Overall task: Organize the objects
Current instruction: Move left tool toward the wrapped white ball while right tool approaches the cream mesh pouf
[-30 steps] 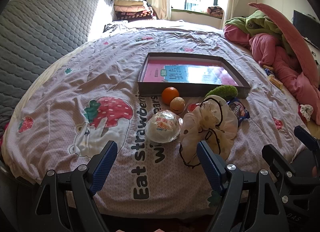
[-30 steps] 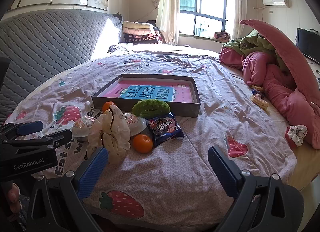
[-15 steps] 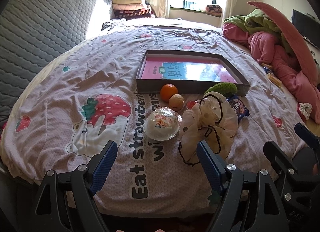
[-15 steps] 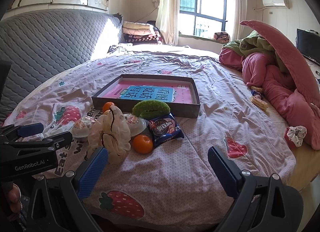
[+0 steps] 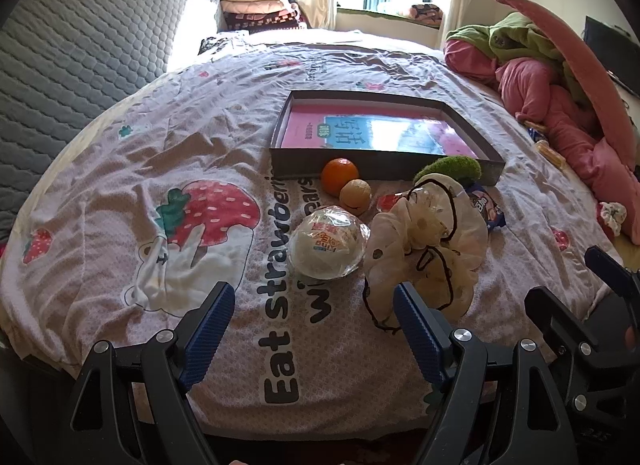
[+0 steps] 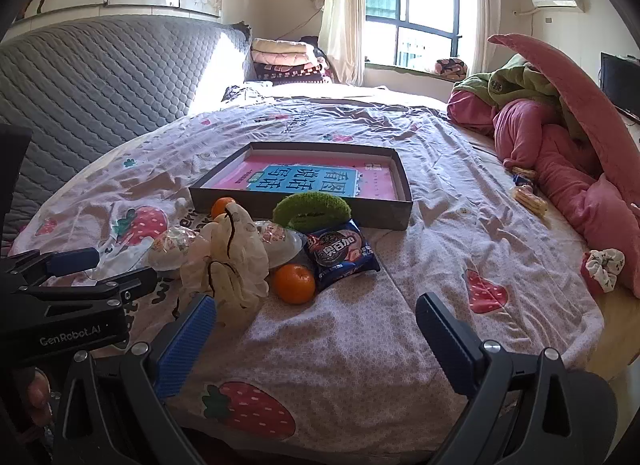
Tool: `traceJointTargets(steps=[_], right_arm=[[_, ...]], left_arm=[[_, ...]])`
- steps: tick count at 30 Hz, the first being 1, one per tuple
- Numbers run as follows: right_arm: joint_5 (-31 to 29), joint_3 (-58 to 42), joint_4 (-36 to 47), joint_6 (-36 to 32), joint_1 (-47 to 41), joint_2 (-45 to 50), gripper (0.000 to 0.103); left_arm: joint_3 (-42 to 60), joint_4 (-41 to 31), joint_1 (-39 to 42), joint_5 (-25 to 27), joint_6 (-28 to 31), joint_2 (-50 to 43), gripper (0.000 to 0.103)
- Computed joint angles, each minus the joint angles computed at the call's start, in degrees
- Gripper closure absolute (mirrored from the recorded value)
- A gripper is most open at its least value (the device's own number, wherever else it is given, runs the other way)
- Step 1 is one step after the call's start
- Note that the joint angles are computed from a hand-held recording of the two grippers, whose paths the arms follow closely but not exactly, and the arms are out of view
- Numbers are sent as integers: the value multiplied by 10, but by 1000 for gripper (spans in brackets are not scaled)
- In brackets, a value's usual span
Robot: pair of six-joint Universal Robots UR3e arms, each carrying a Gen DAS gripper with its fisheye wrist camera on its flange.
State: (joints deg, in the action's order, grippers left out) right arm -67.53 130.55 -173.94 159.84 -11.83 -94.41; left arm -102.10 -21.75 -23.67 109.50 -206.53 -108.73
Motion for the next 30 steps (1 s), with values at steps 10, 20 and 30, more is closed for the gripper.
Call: traceJointTargets(steps=[10,20,30], right_arm=[[-6,-23,3,3,21,33,2],[-23,-59,9,8,47,80,2],[-43,-120,32,10,77,138,3]], left_arm=[[-11,23,20,-1,13,-12,21],[-9,52,42,-20,35,-37,21],[16,62,69,-62,46,-65,21]])
